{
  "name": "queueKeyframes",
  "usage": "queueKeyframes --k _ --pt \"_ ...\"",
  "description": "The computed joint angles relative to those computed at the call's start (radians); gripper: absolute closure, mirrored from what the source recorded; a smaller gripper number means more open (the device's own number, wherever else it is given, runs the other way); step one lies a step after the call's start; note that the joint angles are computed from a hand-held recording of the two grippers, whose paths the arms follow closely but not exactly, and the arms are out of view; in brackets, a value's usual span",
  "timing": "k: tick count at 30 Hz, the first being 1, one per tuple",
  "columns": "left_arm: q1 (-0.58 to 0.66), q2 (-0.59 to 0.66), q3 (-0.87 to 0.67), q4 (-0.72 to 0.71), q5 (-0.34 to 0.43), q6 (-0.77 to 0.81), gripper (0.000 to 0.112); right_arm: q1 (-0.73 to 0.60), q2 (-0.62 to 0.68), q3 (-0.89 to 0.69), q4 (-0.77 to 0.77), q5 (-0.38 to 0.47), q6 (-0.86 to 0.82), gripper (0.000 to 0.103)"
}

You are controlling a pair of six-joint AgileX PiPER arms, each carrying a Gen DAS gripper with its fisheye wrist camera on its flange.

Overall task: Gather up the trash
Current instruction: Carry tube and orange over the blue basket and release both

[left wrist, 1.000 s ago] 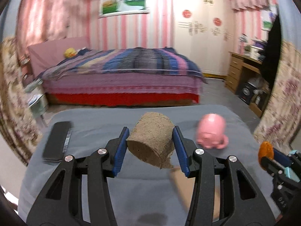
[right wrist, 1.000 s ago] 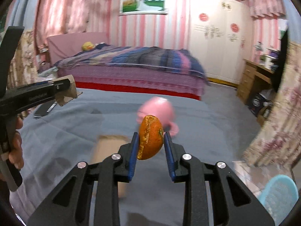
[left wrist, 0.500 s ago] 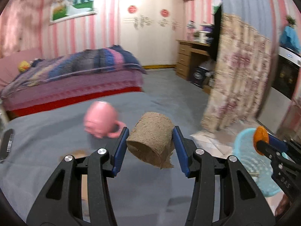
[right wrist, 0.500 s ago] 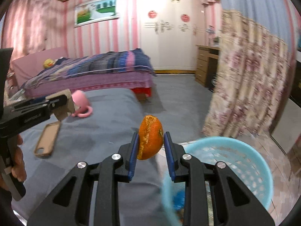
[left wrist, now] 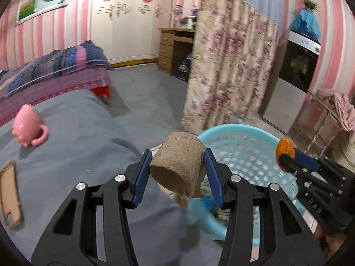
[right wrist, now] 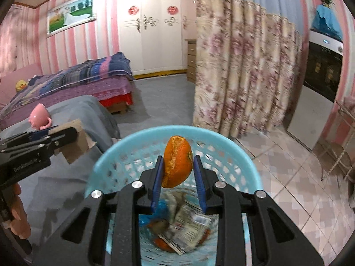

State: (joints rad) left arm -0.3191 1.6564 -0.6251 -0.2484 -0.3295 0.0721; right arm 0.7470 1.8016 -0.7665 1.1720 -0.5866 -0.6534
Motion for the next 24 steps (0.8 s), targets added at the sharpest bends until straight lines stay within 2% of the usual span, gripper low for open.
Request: queueKeyframes --k 4,6,8,9,10,12,18,24 --pt "-0.101 0.034 -0.037 -0.143 -0.005 0.13 0.064 -0.033 -0.014 0.054 -0.037 -0.004 0.052 0.075" --pt "-0.126 0.046 -0.064 -0.158 0.013 0.152 0.06 -0.054 -0.027 0.076 -0.059 -0.004 0.082 0.075" --pt "-0.16 0.046 -0.068 -0.289 -0.01 0.279 0.045 -0.068 -0.033 0.085 -0.071 -0.007 0.095 0.075" --pt "-0.165 0.039 -0.065 -0.343 -0.019 0.326 0.033 -0.071 -0.031 0.085 -0.076 -0.008 0.101 0.075" --pt "-0.163 0.032 -0.056 -0.358 -0.037 0.334 0.029 -0.076 -0.032 0.086 -0.08 -0.007 0.105 0.075" --pt "-0.128 0.01 -0.047 -0.315 -0.02 0.298 0.028 -0.079 -0.03 0.084 -0.082 -0.007 0.108 0.075" --pt "-0.079 -0.058 0.001 -0.473 -0.07 0.467 0.018 -0.074 -0.001 0.065 -0.097 0.002 0.132 0.075" --pt "0.029 -0.114 0.029 -0.405 -0.033 0.438 0.015 -0.049 0.048 -0.002 -0.062 0.001 0.107 0.075"
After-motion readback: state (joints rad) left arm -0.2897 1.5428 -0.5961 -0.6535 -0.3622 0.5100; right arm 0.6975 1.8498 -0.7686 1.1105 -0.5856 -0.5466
